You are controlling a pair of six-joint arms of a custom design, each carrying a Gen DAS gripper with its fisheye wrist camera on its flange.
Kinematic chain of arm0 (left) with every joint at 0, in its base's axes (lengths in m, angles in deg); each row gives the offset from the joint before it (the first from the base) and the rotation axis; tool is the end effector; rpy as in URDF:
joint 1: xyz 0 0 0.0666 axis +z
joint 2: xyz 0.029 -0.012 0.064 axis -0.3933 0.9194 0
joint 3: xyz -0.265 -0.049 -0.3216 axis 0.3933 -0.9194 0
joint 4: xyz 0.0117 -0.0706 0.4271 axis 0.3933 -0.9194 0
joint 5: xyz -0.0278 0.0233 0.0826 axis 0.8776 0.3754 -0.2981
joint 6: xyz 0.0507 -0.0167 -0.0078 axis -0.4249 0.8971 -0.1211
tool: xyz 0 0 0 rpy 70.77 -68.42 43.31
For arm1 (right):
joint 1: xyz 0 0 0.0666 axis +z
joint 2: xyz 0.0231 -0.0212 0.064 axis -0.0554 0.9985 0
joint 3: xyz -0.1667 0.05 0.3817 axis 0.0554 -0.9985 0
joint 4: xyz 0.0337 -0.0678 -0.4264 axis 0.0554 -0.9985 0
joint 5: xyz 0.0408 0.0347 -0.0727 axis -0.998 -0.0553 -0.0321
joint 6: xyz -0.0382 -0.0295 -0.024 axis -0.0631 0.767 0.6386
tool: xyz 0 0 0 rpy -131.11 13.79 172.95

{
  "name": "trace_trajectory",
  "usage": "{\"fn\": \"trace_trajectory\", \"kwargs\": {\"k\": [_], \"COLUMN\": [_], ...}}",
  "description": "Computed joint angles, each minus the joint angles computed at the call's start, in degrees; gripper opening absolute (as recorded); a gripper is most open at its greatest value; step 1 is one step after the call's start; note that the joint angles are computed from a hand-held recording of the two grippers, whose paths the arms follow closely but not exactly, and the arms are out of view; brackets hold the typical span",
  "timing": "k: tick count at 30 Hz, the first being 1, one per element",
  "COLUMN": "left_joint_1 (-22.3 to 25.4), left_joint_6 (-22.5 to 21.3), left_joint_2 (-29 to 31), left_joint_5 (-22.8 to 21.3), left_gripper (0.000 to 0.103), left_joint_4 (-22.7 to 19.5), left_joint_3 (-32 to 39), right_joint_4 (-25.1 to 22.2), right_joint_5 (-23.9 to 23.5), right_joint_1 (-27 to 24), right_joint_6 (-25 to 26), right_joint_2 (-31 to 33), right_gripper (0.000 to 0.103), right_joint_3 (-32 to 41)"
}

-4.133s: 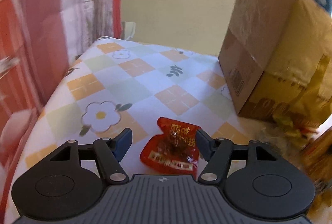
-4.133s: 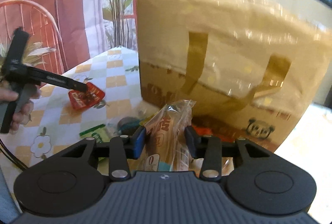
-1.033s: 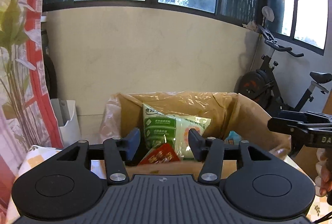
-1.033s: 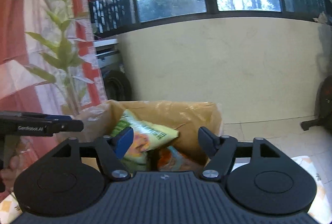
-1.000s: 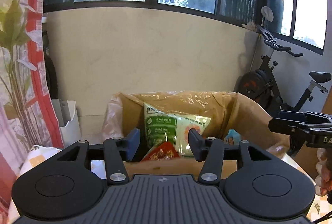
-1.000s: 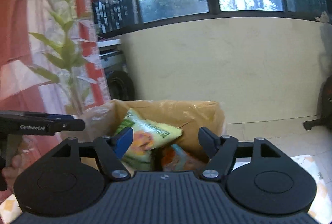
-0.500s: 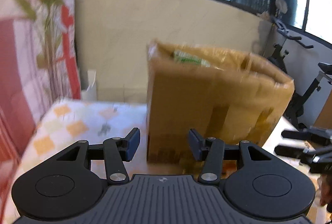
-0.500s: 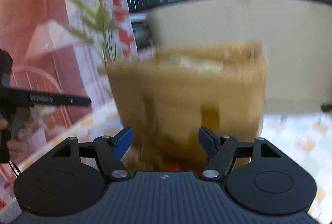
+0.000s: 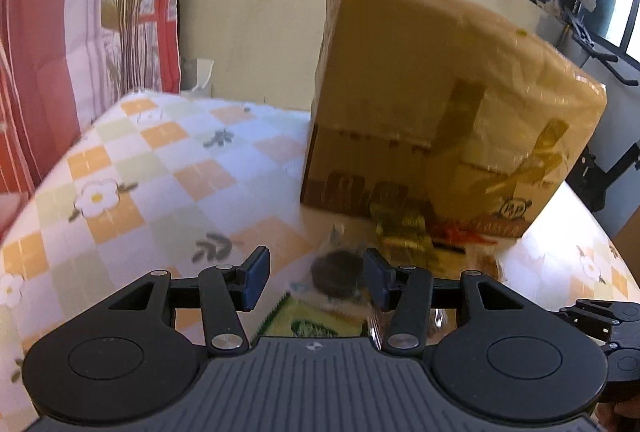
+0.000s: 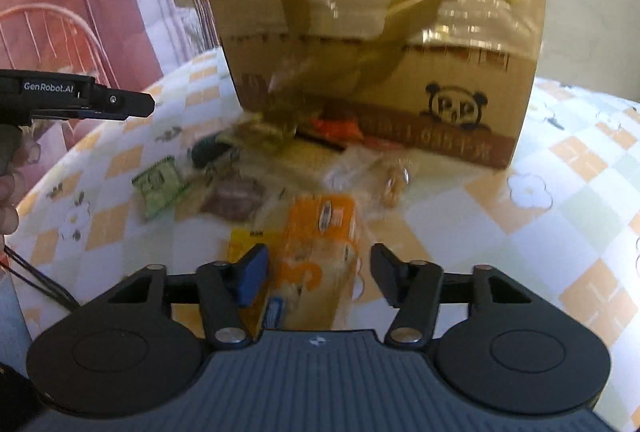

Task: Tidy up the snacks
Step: 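Grasp the green cake packet with left tool while right tool grasps orange-wrapped bread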

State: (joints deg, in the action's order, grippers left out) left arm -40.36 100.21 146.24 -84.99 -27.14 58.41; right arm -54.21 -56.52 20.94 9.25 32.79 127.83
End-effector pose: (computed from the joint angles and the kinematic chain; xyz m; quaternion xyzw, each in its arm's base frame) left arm 0.5436 -0.1673 0.5033 0.0238 0.9142 -0.0884 0.3948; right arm 0.5345 0.2430 0.5268 -0.1627 0.9160 0.1444 0.3372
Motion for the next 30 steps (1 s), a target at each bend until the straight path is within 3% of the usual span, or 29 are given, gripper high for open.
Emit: {"fn": "trace_trajectory", "kwargs": {"k": [2, 11, 18, 24, 26, 30], "left_joint_1": [-0.19, -1.0, -0.9, 0.57, 0.69, -0.05], "left_joint_6": [0.44, 2.66, 11.73, 19.69, 20.59, 18.15], "left_joint_2": [-0.04, 0.34, 0.52, 1.09, 1.65, 3.3], "left_joint_5": [0.22, -0.2, -0.48, 0.83, 0.87, -0.95], "left_gripper": [0.054, 0.054, 0.054, 0.055, 0.056, 0.056], "left_joint_4": [-0.44, -3.3, -6.78, -6.29, -6.05, -5.62], "left_joint_3": [-0.54, -1.63, -1.66, -1.63, -1.14, 0.34], "right_joint_4": [1.63, 11.29, 11.39, 11.78, 11.84, 11.87], "right_joint_5": [-0.42, 4.36, 4.32, 3.58, 3.45, 3.26], "right_joint_1": [-0.22, -0.24, -0.24, -0.48, -0.52, -0.56], "right_joint_6": [-0.02, 2.1, 2.17, 1.49, 1.33, 1.13], "right_joint_2": [-0.8, -3.52, -3.62, -3.64, -3.71, -3.74], "right_gripper": [0.043, 0.04, 0.04, 0.04, 0.04, 0.041], "right_joint_3": [-1.58, -7.96, -8.24, -8.4, -8.47, -8.5]}}
